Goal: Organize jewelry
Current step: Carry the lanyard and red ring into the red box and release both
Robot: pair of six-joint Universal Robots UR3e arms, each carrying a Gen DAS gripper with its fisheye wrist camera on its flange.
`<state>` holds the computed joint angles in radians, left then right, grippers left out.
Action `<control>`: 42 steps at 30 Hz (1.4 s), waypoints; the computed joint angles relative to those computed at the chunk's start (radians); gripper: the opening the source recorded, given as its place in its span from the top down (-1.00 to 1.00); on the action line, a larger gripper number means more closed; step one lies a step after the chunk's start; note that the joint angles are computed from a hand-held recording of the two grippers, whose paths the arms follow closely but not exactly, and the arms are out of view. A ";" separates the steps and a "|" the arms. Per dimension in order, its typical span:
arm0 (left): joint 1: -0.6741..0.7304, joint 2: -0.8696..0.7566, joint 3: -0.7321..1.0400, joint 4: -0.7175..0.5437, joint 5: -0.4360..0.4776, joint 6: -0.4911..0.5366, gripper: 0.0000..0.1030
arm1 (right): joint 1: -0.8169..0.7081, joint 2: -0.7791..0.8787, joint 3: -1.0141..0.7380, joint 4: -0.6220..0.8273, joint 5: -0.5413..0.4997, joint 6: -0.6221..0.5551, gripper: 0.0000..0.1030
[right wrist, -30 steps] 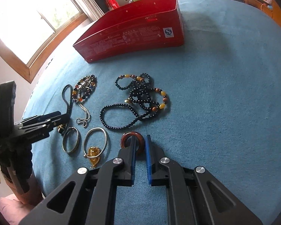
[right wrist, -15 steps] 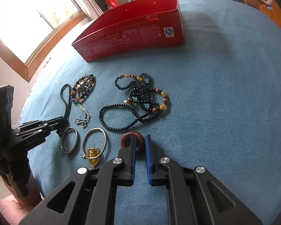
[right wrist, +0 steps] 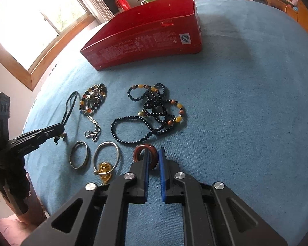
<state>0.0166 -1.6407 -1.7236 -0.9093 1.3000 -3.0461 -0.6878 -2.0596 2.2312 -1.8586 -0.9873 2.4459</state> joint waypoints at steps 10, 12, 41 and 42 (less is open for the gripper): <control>-0.006 -0.031 0.004 -0.006 -0.005 -0.007 0.91 | 0.009 0.018 -0.013 -0.013 -0.013 0.009 0.84; -0.006 -0.023 0.002 0.000 -0.005 -0.008 0.91 | -0.013 -0.002 -0.023 0.029 0.005 -0.012 0.84; -0.046 -0.095 0.420 -0.064 -0.027 -0.034 0.91 | 0.056 0.172 -0.427 0.056 0.103 0.106 0.84; -0.057 -0.130 0.475 -0.071 -0.015 -0.040 0.91 | 0.072 0.208 -0.463 0.035 0.101 0.134 0.84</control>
<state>-0.0402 -1.7705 -1.2485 -0.9804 1.2847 -3.0865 -0.6159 -1.8519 1.7678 -1.8234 -0.8866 2.5802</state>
